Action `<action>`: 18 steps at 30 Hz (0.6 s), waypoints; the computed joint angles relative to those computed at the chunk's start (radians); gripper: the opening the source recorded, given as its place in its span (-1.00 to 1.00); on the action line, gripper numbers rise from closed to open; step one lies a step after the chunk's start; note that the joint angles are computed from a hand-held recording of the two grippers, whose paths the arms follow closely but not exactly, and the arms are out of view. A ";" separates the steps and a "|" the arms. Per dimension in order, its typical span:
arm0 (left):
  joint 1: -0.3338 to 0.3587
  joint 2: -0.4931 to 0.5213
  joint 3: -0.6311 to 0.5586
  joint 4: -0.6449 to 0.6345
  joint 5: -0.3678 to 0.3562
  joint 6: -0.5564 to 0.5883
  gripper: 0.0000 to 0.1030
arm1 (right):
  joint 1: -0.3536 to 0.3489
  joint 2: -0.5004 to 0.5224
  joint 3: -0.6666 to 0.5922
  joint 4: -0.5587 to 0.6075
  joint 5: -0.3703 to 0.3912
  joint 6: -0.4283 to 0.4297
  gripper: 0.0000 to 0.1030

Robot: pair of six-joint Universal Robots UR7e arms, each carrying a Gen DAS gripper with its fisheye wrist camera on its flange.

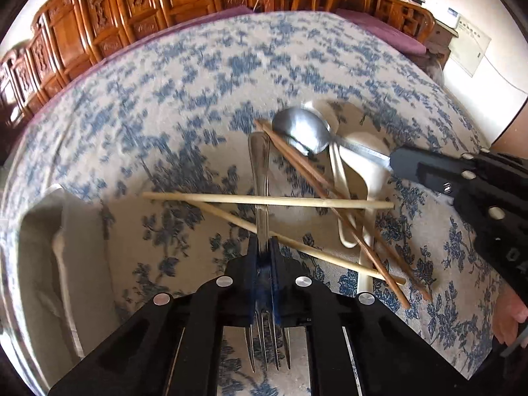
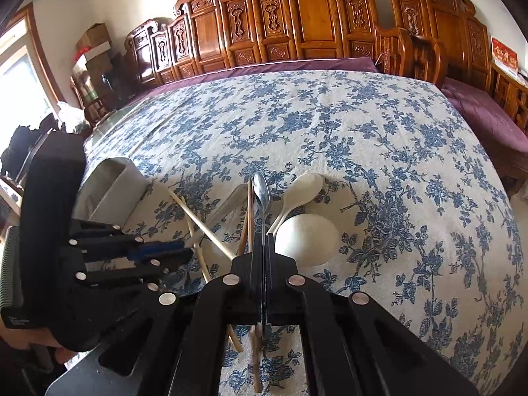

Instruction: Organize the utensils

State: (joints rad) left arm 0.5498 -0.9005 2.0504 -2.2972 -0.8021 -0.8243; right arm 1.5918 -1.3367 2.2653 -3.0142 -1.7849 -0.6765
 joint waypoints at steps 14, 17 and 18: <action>-0.050 -0.072 -0.044 0.171 0.067 -0.020 -0.89 | -0.013 -0.009 -0.004 -0.045 0.000 0.009 -0.96; -0.058 -0.091 -0.046 0.160 0.062 -0.019 -0.89 | -0.021 -0.018 -0.005 -0.045 0.007 0.012 -0.96; -0.062 -0.093 -0.048 0.159 0.063 -0.021 -0.89 | -0.024 -0.021 -0.005 -0.044 0.008 0.013 -0.96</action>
